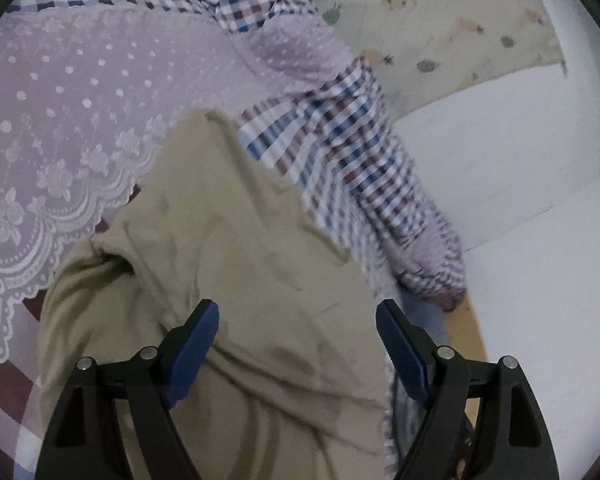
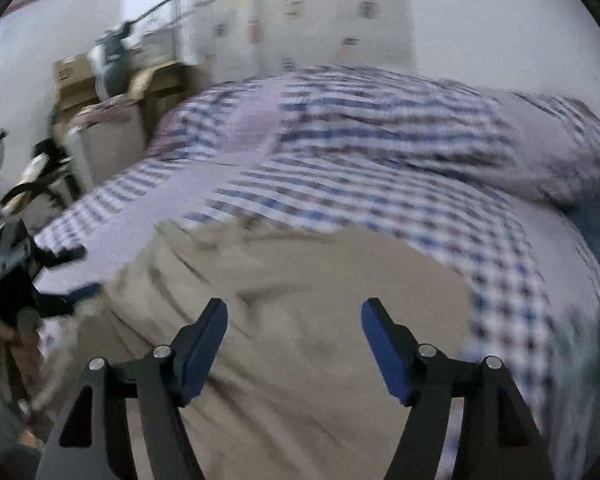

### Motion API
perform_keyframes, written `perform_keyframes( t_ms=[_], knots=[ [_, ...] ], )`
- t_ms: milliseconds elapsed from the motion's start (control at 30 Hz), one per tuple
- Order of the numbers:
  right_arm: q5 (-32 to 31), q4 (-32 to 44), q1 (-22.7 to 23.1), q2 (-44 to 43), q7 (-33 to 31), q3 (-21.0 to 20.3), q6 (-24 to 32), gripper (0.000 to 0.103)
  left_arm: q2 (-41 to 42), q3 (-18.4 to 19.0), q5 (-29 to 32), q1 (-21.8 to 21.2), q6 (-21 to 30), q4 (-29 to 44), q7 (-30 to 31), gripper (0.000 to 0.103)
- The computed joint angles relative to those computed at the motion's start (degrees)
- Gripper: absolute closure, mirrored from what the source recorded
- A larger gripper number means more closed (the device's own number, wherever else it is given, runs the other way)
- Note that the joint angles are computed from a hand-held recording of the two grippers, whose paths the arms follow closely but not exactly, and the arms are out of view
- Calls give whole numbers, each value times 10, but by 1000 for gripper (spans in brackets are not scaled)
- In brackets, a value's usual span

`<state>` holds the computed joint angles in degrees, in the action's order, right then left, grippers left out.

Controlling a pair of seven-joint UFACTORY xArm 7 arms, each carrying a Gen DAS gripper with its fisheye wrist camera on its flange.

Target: Fold clothes

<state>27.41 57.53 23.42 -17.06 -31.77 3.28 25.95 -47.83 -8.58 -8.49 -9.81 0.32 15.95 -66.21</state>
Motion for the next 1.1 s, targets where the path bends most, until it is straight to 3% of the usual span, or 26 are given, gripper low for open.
perform_keyframes(
  t_ms=[133, 267, 400, 467, 533, 600, 633, 667, 867, 933, 1100],
  knots=[
    [-41, -108, -43, -61, 25, -16, -73, 30, 29, -23, 10, 16, 28, 24, -4, 19],
    [16, -153, 5, -87, -42, -109, -86, 29, 39, -63, 31, 55, 74, 45, -29, 20],
    [-8, -147, -5, -68, -87, -99, -80, 30, 33, -85, 52, 77, 106, 51, -63, 25],
    [-17, -151, -3, -62, -120, -98, -91, 30, 31, -95, 63, 86, 137, 57, -82, 42],
    [-4, -150, 7, -51, -149, -108, -93, 33, 36, -94, 70, 86, 162, 62, -99, 84],
    [19, -144, 14, -35, -173, -117, -89, 55, 36, -93, 75, 86, 173, 58, -119, 97],
    [15, -139, 5, -22, -170, -106, -88, 58, 35, -91, 78, 85, 169, 54, -127, 100],
    [14, -132, -1, -9, -172, -100, -79, 62, 33, -89, 81, 85, 166, 50, -134, 101],
    [-18, -130, -46, 16, -155, -50, -93, 63, 25, -95, 102, 89, 150, 45, -159, 103],
    [-2, -136, -35, 5, -173, -56, -105, 63, 22, -102, 108, 98, 139, 43, -171, 103],
    [86, -143, 46, -26, -282, -104, -107, 62, 14, -109, 118, 109, 123, 39, -189, 103]
  ],
)
